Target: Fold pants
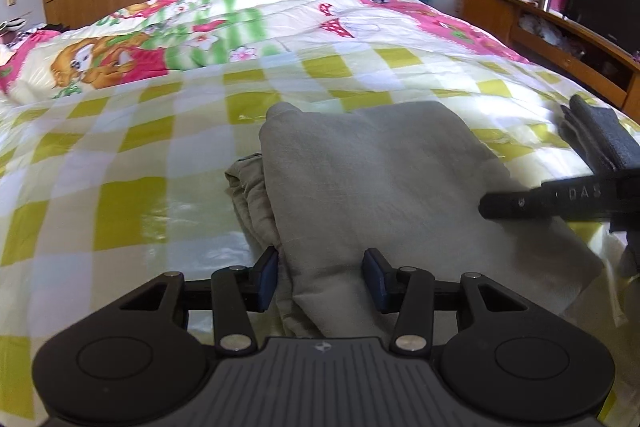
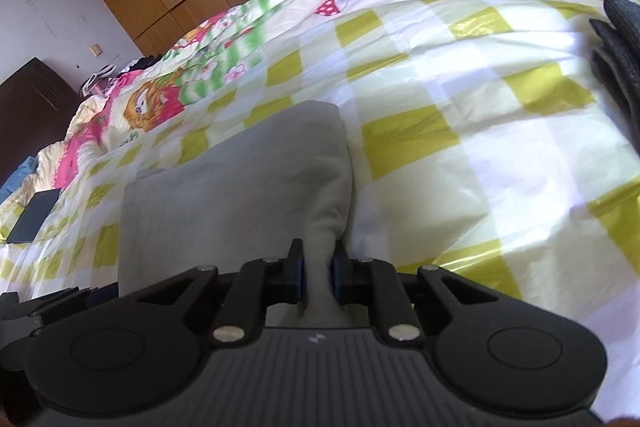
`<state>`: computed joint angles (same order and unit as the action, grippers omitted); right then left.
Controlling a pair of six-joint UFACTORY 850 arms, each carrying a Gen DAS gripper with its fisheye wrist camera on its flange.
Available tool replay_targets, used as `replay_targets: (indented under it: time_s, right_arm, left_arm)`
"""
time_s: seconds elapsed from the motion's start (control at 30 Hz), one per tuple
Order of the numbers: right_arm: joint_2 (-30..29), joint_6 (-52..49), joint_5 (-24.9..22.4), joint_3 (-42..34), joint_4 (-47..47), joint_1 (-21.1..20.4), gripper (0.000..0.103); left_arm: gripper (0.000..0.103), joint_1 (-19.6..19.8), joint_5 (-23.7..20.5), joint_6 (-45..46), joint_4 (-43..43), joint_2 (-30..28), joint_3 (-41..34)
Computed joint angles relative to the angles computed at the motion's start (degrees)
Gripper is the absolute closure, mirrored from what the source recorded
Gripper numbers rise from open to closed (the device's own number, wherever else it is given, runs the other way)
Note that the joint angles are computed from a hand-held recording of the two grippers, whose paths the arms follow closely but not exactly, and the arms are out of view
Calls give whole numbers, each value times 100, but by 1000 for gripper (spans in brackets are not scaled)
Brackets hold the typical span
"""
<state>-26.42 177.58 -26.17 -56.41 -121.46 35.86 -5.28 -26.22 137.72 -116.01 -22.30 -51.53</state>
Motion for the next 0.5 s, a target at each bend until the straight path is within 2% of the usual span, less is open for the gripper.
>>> replay_targets:
  time_s: [0.1,0.13,0.2,0.3,0.37,0.43,0.5]
  right_arm:
    - [-26,-932,14,-129,946,11,88]
    - [-23,-1296,-40,-170,1330,56,84]
    - [22,-1983,-336,-210,2114,222,77]
    - [124,-2931,-1032,-217,3039,635,76]
    - [177,-2918,-1299,-136,3084,905,76]
    - [148,-2916,-1158,-112,3014,1075,73]
    - [-31,-3520,-1017,-295,3479,1122,67]
  left_arm:
    - [42,-116,73,122,-126,-77,-59]
    - [38,-143,123,93,-156,-110,-100]
    - [34,-188,277,151,-228,-142,-167]
    - [34,-154,347,509,-604,63,7]
    - [34,-76,297,1074,-1096,267,241]
    - [34,20,308,1096,-1094,411,388]
    - [34,63,472,1012,-983,493,480]
